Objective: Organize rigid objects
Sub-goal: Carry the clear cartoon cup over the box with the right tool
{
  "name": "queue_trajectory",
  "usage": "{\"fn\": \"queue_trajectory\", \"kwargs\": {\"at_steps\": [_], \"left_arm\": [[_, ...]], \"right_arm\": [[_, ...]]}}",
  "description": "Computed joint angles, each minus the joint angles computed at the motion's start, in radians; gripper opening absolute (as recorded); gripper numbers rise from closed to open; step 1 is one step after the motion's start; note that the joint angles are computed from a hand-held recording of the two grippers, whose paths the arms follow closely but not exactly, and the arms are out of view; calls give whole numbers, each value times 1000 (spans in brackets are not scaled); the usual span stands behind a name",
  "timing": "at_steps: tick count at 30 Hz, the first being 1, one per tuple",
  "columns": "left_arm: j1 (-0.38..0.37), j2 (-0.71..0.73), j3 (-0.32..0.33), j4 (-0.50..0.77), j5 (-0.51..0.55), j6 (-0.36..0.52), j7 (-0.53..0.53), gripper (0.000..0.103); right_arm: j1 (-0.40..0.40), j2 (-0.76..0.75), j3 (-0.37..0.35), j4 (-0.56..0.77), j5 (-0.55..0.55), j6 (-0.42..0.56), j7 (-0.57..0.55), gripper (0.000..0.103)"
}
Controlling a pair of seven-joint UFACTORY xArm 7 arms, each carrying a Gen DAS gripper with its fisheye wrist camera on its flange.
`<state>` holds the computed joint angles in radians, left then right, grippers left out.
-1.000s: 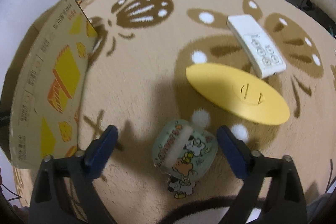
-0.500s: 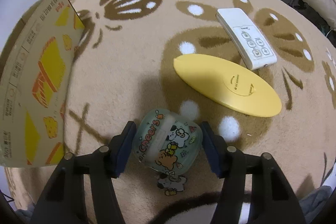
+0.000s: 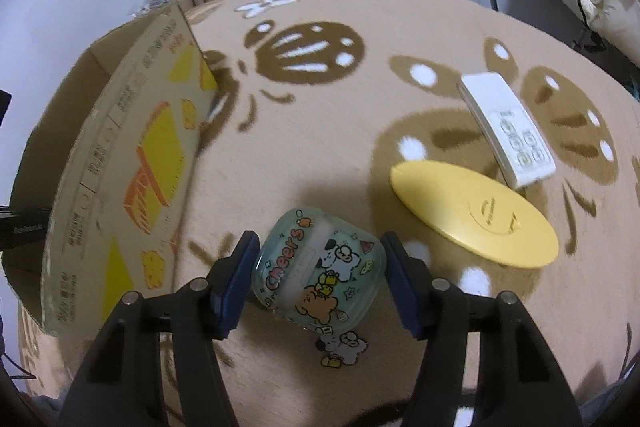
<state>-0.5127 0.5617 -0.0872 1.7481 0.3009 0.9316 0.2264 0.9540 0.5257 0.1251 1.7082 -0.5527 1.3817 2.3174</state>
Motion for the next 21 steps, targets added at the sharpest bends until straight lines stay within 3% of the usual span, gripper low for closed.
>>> {"fn": "queue_trajectory", "kwargs": {"at_steps": [21], "left_arm": [[4, -2, 0, -7, -4, -3, 3, 19]], "right_arm": [[18, 3, -58, 156, -204, 175, -183, 66]]}}
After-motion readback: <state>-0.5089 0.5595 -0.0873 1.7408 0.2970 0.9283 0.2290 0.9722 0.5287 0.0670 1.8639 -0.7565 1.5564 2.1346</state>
